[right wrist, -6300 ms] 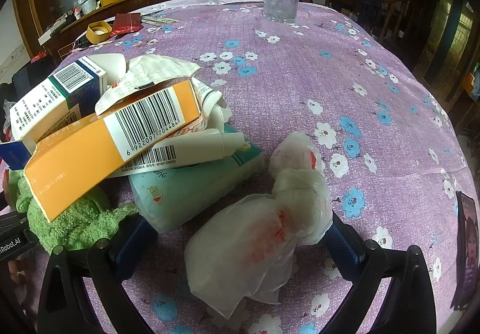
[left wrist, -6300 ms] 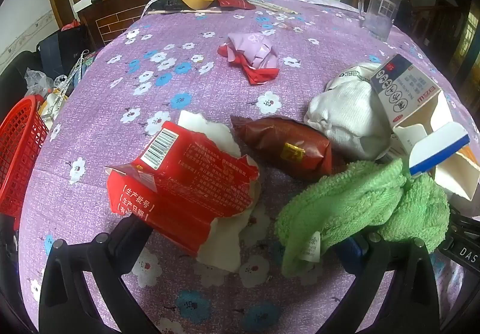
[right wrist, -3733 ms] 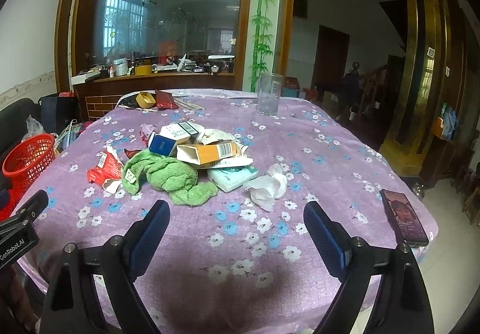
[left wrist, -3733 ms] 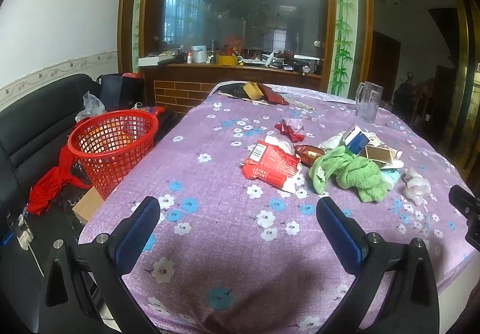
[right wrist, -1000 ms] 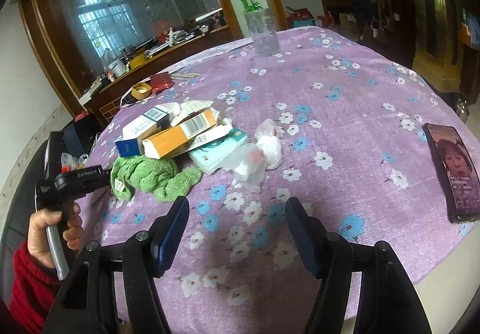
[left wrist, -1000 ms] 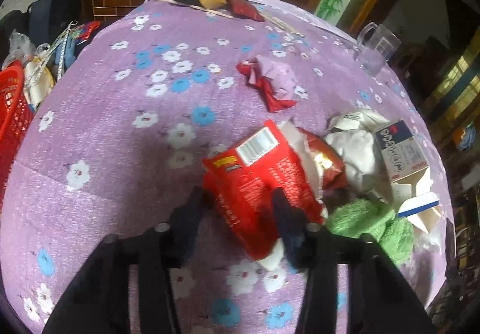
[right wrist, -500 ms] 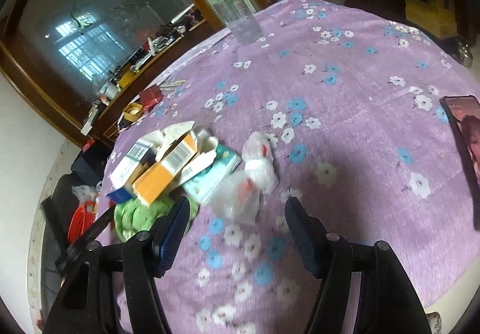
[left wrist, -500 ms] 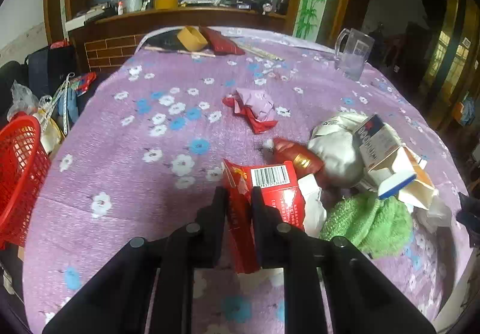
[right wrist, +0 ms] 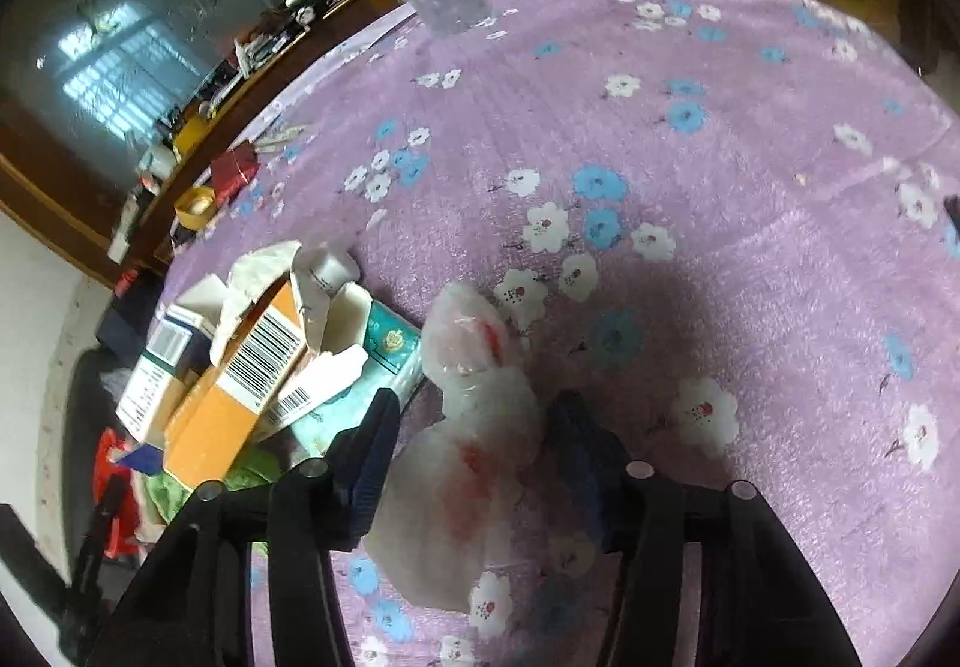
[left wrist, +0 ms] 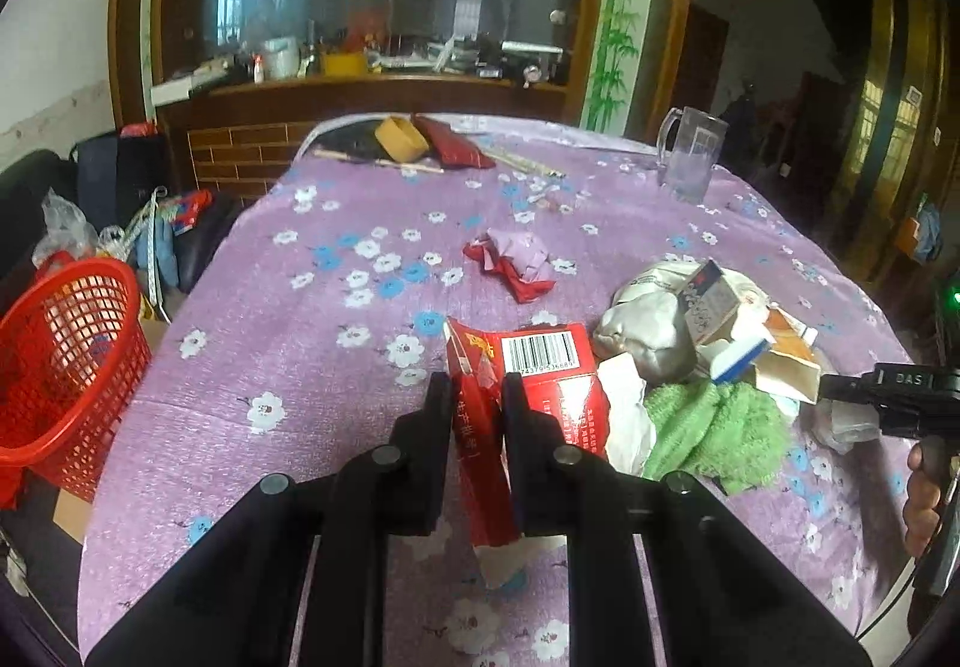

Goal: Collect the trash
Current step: 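Carry both items to the red wastebasket and open both grippers over it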

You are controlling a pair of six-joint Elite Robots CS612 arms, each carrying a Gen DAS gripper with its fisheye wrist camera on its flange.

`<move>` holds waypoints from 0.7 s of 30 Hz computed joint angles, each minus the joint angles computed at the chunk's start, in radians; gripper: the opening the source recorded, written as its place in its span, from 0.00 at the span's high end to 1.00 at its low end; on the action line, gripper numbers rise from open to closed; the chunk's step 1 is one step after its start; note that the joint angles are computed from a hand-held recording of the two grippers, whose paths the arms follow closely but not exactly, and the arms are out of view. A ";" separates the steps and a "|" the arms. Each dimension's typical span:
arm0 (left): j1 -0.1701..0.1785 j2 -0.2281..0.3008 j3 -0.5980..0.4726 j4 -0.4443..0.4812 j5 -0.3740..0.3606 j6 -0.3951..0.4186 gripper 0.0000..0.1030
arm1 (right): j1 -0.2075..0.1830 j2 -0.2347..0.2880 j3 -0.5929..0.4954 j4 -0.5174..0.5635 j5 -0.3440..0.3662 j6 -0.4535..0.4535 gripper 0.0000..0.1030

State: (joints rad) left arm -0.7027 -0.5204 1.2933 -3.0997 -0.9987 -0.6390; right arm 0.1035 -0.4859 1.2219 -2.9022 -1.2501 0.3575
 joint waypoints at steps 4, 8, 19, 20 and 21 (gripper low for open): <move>-0.010 -0.002 0.008 -0.027 0.028 0.024 0.85 | 0.005 -0.011 0.025 -0.020 -0.007 -0.043 0.68; -0.013 -0.008 0.020 -0.054 0.039 0.022 0.85 | 0.014 -0.041 0.087 -0.128 -0.055 -0.072 0.68; -0.023 -0.033 0.057 -0.078 0.077 0.014 0.85 | 0.040 -0.104 0.186 -0.329 -0.028 -0.154 0.68; -0.024 -0.038 0.064 -0.080 0.081 0.010 0.85 | 0.043 -0.107 0.186 -0.323 -0.014 -0.166 0.68; -0.024 -0.042 0.071 -0.082 0.086 0.007 0.85 | 0.047 -0.109 0.184 -0.314 0.004 -0.177 0.68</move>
